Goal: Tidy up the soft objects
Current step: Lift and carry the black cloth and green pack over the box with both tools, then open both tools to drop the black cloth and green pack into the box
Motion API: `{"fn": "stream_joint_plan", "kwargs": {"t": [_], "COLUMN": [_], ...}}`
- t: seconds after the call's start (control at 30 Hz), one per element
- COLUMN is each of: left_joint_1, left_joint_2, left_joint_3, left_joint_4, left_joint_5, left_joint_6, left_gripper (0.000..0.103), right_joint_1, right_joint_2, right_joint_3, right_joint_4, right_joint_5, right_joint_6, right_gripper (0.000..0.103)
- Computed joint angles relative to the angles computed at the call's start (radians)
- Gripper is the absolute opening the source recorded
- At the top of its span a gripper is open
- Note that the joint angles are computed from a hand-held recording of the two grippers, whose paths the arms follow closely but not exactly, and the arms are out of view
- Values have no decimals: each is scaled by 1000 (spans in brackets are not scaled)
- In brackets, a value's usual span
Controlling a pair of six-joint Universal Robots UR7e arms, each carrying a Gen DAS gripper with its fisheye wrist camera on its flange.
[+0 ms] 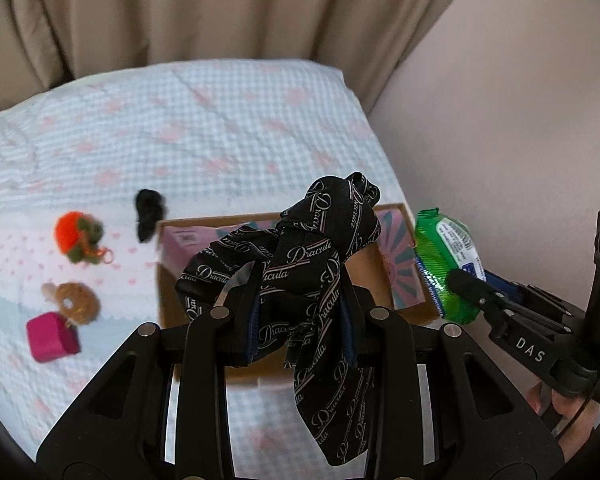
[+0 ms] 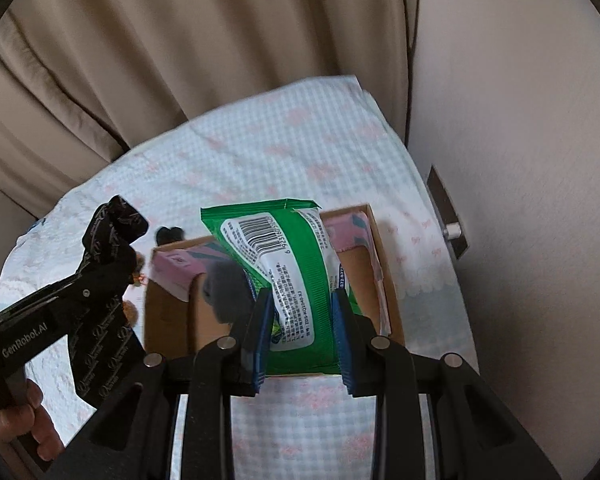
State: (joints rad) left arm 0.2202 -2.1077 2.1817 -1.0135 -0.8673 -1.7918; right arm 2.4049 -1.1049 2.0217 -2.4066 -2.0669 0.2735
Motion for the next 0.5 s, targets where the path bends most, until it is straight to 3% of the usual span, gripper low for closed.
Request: {"fn": "stream_joint_plan", "kwargs": {"t": [0.17, 0.27, 0.43, 0.5], "left_joint_1": [197, 281, 347, 353], "left_joint_2": [35, 66, 83, 90], "left_joint_3": [78, 114, 138, 132], "left_joint_4": [-258, -371, -436, -431], "left_joint_5": [18, -2, -29, -26], "left_joint_6": [271, 389, 477, 498], "left_gripper": [28, 28, 28, 32], "right_joint_1": [-76, -108, -145, -156], "right_joint_2": [41, 61, 89, 96], "right_joint_3": [19, 26, 27, 24], "right_joint_4": [-13, -25, -22, -19], "right_joint_5": [12, 17, 35, 44], "right_joint_6": [21, 27, 58, 69], "right_gripper": [27, 27, 27, 27]}}
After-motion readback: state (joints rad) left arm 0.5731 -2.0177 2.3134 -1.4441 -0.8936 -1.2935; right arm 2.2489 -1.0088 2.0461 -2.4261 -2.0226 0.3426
